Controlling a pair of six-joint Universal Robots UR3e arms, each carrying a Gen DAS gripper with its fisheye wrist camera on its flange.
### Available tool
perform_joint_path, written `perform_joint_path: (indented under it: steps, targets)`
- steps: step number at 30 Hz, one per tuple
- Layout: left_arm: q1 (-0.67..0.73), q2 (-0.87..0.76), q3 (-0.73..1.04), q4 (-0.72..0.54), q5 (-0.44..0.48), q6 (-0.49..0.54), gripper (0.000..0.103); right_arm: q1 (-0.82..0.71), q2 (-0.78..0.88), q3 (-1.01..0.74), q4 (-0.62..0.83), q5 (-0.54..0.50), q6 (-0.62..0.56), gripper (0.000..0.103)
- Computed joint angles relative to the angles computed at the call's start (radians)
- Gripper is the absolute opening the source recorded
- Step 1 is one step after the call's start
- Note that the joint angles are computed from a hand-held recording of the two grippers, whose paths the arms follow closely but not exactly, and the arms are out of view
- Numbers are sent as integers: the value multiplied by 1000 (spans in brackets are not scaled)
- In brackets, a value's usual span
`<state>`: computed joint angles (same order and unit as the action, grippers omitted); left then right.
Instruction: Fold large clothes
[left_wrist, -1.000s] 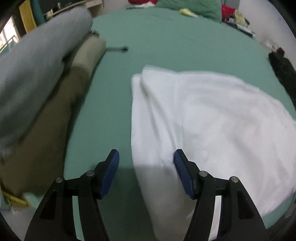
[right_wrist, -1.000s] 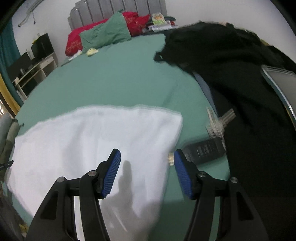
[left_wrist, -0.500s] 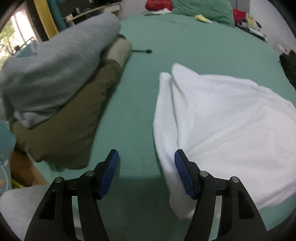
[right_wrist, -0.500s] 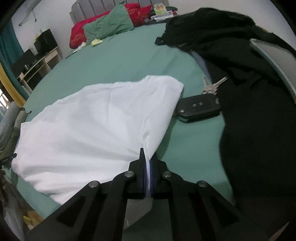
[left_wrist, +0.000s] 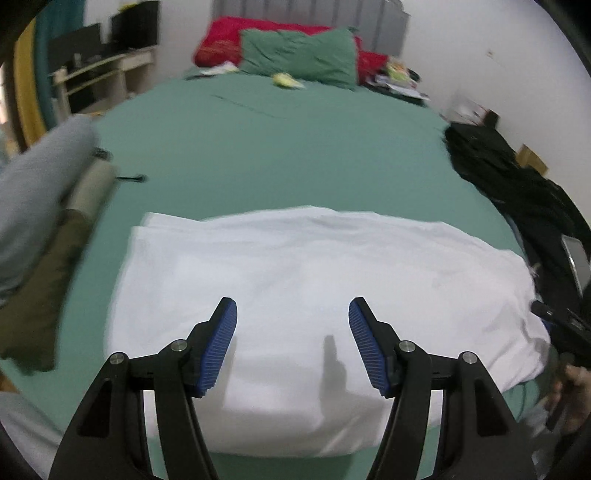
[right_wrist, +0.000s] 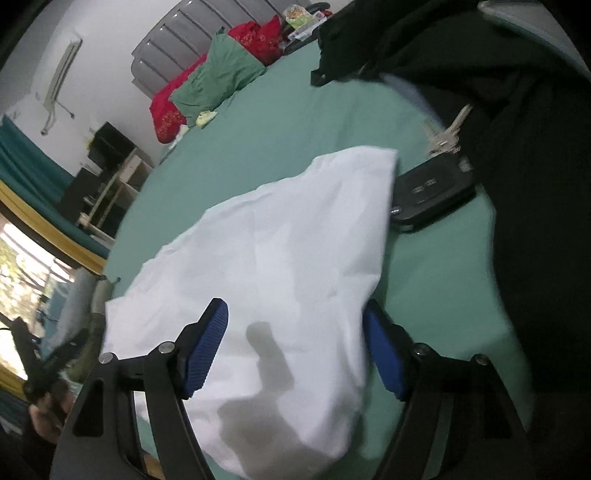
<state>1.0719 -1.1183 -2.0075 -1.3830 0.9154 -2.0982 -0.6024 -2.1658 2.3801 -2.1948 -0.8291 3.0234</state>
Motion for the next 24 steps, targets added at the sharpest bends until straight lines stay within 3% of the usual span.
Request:
perform_joint_path:
  steps: [1, 3, 7, 11, 12, 15, 21, 24]
  targets:
    - [-26, -3, -1, -4, 7, -1, 66, 9, 15, 11, -23, 26, 8, 74]
    - [-106, -44, -42, 108, 39, -43, 66, 37, 48, 23, -58, 69, 21, 75]
    - [-233, -139, -70, 202, 115, -114, 66, 149, 186, 20, -245, 89, 93, 76]
    - [-288, -130, -206, 432, 162, -169, 67, 214, 285, 16, -351, 163, 145, 76]
    - [-294, -122, -222, 456, 168, -184, 67, 235, 319, 12, -390, 177, 163, 70]
    - [-292, -125, -232, 467, 160, -195, 67, 317, 427, -37, -464, 160, 214, 24]
    - [-263, -122, -258, 491, 136, -140, 67, 441, 465, -131, -563, 87, 343, 16]
    - [-296, -167, -213, 487, 149, -150, 67, 556, 474, -267, -539, -46, 390, 16]
